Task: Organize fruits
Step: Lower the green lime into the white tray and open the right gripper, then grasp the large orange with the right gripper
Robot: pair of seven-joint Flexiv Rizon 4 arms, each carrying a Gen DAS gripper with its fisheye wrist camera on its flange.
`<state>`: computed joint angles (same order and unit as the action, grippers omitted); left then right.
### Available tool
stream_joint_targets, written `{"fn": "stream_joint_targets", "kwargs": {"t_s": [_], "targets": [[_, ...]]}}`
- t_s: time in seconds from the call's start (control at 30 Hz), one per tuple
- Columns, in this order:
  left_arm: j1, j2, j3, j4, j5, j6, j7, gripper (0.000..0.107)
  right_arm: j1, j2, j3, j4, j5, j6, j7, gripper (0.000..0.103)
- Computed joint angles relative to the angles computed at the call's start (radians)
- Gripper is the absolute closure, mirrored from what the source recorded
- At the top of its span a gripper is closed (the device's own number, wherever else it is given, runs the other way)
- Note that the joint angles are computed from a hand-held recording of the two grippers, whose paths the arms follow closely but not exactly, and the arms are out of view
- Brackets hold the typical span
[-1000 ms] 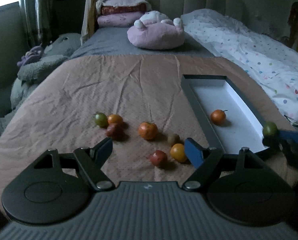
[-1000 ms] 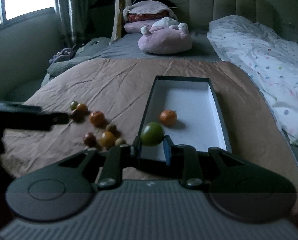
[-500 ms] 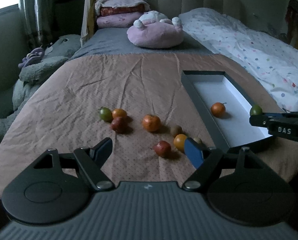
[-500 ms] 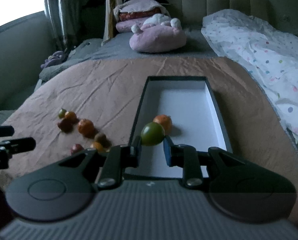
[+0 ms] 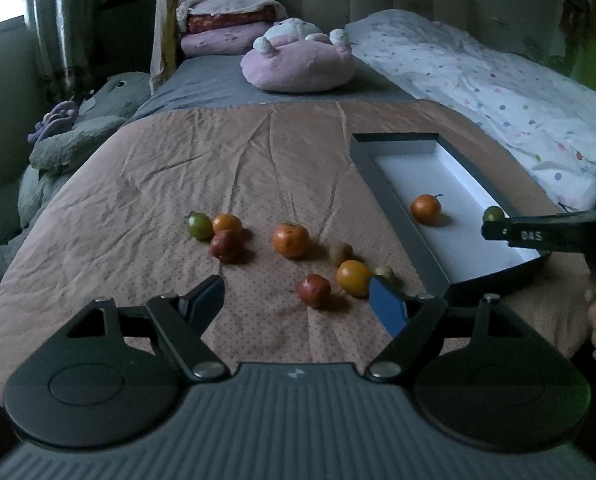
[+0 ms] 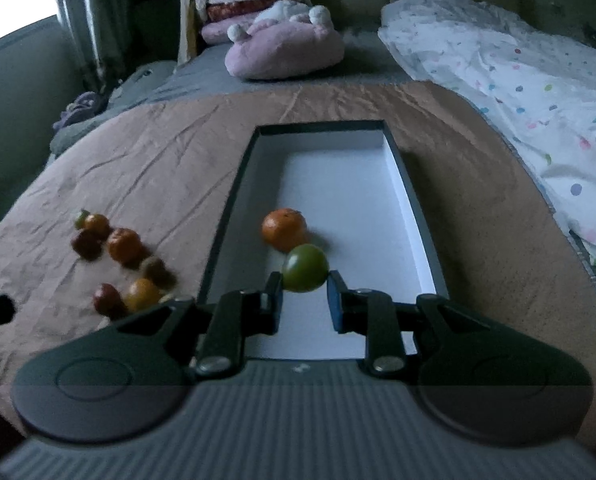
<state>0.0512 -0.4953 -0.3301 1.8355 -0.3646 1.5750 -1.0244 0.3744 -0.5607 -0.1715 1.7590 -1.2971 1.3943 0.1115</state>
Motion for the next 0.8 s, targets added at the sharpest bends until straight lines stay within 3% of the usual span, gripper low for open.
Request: {"fn": "stream_joint_targets", "kwargs": {"t_s": [0.1, 0.4, 0.47, 0.57, 0.67, 0.8], "targets": [[0.017, 0.000, -0.019, 0.009, -0.003, 0.000, 0.010, 0.023, -0.012, -0.027, 0.027, -0.020, 0.092, -0.029, -0.094, 0.076], [0.000, 0.006, 0.020, 0.017, -0.010, -0.026, 0.005, 0.023, 0.022, -0.071, -0.011, -0.060, 0.262, -0.045, -0.225, 0.074], [0.000, 0.007, 0.021, 0.020, -0.012, -0.024, 0.007, 0.023, 0.043, -0.068, -0.035, -0.057, 0.269, -0.046, -0.235, 0.068], [-0.001, 0.007, 0.022, 0.020, -0.013, -0.026, 0.008, 0.023, 0.089, -0.051, -0.110, -0.033, 0.196, -0.030, -0.156, 0.051], [-0.001, 0.006, 0.022, 0.021, -0.016, -0.028, 0.010, 0.023, 0.095, -0.031, -0.137, -0.016, 0.105, -0.026, -0.064, 0.051], [0.001, 0.004, 0.019, 0.020, -0.020, -0.029, 0.012, 0.023, 0.097, 0.002, -0.184, -0.012, -0.133, 0.039, 0.147, 0.051]]}}
